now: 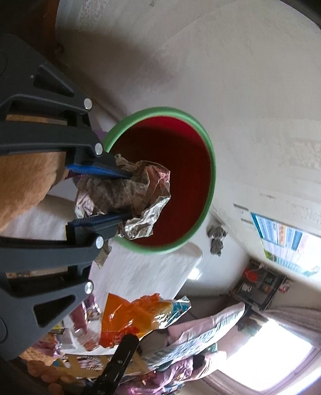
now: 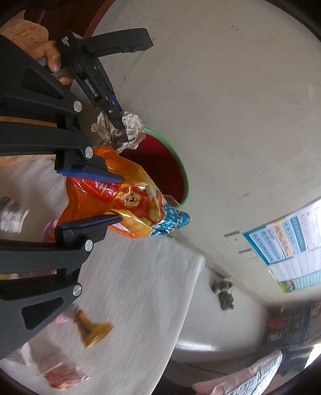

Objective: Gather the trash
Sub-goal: 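Carry the foil paper into the bin with the left tool while the right tool drops the orange bag there, then move the left tool to the white paper cup while the right tool grasps the blue wrapper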

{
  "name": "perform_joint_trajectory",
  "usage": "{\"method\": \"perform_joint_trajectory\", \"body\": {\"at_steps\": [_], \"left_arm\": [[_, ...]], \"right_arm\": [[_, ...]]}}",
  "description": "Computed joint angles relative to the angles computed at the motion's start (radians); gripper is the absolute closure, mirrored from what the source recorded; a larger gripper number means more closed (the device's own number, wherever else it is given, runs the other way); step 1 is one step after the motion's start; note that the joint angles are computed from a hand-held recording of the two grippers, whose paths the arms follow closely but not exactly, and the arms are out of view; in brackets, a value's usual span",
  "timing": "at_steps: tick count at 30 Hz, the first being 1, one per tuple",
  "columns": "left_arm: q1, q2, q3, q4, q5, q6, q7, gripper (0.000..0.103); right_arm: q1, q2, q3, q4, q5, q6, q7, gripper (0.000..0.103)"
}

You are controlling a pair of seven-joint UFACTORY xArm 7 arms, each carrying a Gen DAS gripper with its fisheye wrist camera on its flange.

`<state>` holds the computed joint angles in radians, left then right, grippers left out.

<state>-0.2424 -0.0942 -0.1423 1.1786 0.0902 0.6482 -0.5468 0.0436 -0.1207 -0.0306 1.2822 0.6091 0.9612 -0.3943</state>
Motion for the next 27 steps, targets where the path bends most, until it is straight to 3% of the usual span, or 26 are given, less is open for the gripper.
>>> {"method": "perform_joint_trajectory", "body": {"at_steps": [6,7,8,10,16,27], "left_arm": [[0.016,0.035,0.013,0.022,0.011,0.011,-0.027,0.075],[0.02,0.043,0.013,0.03,0.04,0.014,-0.053,0.069],[0.022,0.045,0.014,0.032,0.056,0.013,-0.069,0.053],[0.027,0.036,0.018,0.019,0.077,-0.005,-0.097,0.039],[0.023,0.024,0.012,0.01,0.091,0.007,-0.08,0.039],[-0.05,-0.004,-0.021,-0.004,-0.083,0.006,0.053,0.039]], "right_arm": [[0.021,0.106,0.04,0.098,-0.003,-0.008,0.016,0.074],[0.022,0.121,0.046,0.112,0.002,-0.009,0.017,0.07],[0.021,0.129,0.05,0.12,0.005,-0.011,0.016,0.065],[0.019,0.139,0.058,0.133,0.005,-0.027,0.017,0.053],[0.002,0.101,0.051,0.11,0.022,-0.01,-0.026,0.053],[-0.048,-0.138,-0.056,-0.064,-0.048,0.055,-0.116,0.053]]}}
